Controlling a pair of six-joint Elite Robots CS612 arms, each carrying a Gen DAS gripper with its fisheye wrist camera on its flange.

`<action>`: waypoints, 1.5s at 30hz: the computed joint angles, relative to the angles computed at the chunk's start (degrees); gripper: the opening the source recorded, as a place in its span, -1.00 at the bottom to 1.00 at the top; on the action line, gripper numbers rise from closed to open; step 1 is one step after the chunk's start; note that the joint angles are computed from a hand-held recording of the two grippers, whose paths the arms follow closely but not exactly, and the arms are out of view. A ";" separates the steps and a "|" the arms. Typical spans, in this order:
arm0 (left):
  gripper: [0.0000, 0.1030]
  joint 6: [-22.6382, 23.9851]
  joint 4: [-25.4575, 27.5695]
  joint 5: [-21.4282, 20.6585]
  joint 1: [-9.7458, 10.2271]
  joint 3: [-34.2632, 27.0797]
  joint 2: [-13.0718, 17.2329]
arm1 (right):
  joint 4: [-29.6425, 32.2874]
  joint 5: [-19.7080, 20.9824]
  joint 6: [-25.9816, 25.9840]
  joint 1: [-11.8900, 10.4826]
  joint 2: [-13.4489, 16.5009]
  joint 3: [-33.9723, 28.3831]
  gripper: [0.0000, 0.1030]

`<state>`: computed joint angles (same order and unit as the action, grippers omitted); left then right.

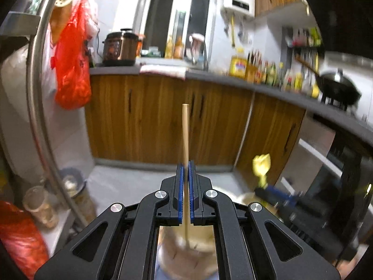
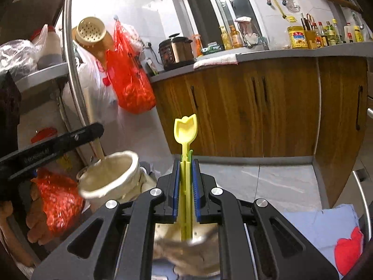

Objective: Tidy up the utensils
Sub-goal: 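Drop the yellow spoon into the short cup while the left gripper drops the chopstick into the tall cup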

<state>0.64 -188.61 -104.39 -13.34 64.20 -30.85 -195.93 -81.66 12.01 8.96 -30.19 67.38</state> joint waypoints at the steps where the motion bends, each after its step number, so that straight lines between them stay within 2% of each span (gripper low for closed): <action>1: -0.90 0.69 0.76 -0.50 0.20 0.73 -0.46 | 0.27 0.15 -0.37 0.03 -0.34 0.54 -0.80; 6: -0.90 1.75 2.26 -2.51 0.93 2.99 -1.83 | 2.76 0.74 -1.14 0.10 -1.69 2.14 -0.80; 15: -0.90 4.30 4.48 -1.22 0.43 2.77 -1.62 | 6.92 -0.13 -1.32 0.33 -1.73 1.60 -0.80; 19: -0.64 4.32 4.21 -1.59 0.54 2.59 -1.45 | 8.13 -0.44 -1.26 0.37 -1.65 1.23 -0.80; 21: -0.34 4.29 3.25 -0.65 0.43 2.81 -1.50 | 8.54 -0.41 -1.30 0.38 -1.61 1.11 -0.80; 22: -0.10 4.22 2.84 -0.41 0.41 2.99 -1.53 | 8.97 -0.74 -1.35 0.43 -1.60 1.01 -0.80; 23: -0.01 4.05 2.36 -0.49 0.42 3.08 -1.51 | 8.92 -0.88 -1.35 0.43 -1.60 1.03 -0.80; 28: 0.16 3.20 1.84 -1.09 0.54 2.97 -1.42 | 9.47 -0.27 -0.51 0.31 -1.49 0.61 -0.80; 36: 0.25 3.08 1.79 -1.03 0.51 2.97 -1.39 | 8.28 -1.09 0.38 0.12 -1.57 1.04 -0.76; 39: 0.29 2.77 1.92 -0.77 0.49 2.99 -1.39 | 7.27 -1.22 1.41 -0.05 -1.81 1.64 -0.62; 42: 0.37 2.39 2.52 -0.62 0.54 3.25 -1.63 | 6.80 -1.87 1.88 -0.12 -2.34 2.42 -0.57; 44: 0.53 2.06 2.46 -0.17 0.56 3.91 -2.07 | 6.52 -2.75 2.15 -0.08 -3.27 3.74 -0.42; 45: 0.58 1.97 2.16 0.15 0.56 4.30 -2.29 | 6.11 -3.12 2.16 -0.05 -3.65 4.33 -0.27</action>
